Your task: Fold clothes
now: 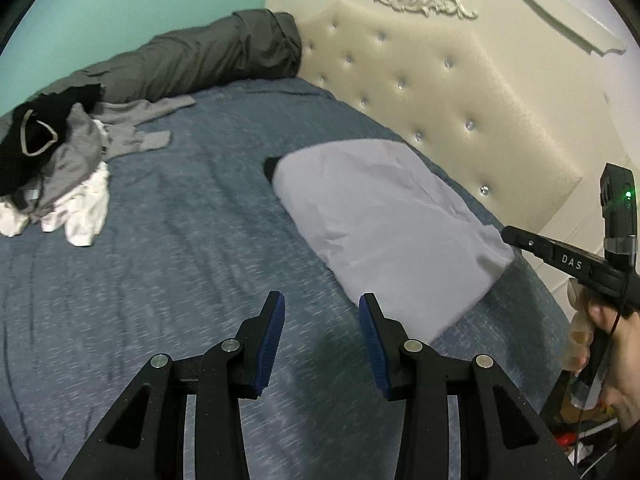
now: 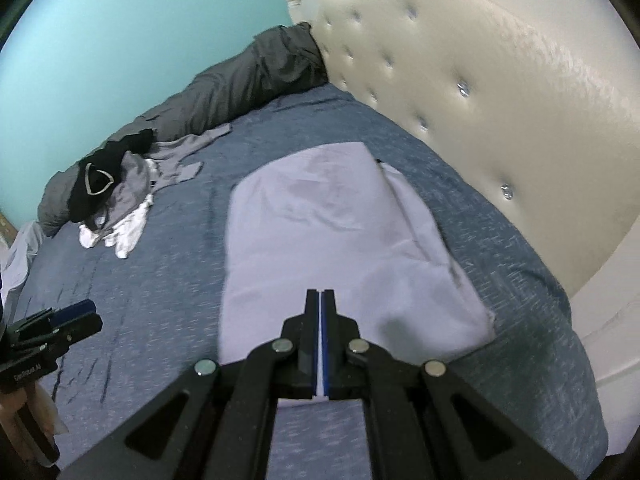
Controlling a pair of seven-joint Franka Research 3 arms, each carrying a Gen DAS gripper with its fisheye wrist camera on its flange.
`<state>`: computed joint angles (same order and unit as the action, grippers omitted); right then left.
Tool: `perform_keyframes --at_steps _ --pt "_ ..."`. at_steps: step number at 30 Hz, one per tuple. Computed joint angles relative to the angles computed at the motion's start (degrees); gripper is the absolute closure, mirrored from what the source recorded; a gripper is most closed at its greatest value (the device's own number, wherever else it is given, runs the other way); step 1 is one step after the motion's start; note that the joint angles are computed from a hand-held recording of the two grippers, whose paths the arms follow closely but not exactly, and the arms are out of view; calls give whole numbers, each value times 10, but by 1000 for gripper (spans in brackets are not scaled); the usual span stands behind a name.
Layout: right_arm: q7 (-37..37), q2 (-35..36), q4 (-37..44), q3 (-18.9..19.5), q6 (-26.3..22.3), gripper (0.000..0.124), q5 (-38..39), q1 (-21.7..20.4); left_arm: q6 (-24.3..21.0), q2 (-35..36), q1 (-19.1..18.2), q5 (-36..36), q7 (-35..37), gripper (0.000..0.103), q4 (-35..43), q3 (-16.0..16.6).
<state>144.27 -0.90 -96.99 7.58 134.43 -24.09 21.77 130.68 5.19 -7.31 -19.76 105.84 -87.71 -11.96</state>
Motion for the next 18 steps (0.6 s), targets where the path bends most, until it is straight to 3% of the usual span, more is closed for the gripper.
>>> perform_keyframes --at_steps 7,11,18 --pt "43 0 32 18 -32 123 -37 24 -8 -59 10 -17 12 60 -35 19" --pt "63 -7 43 28 -59 123 -58 39 -10 -92 8 -28 22 48 -53 32" --pt "95 -24 59 52 -112 122 -93 59 -15 -149 -6 -51 44 48 -88 55"
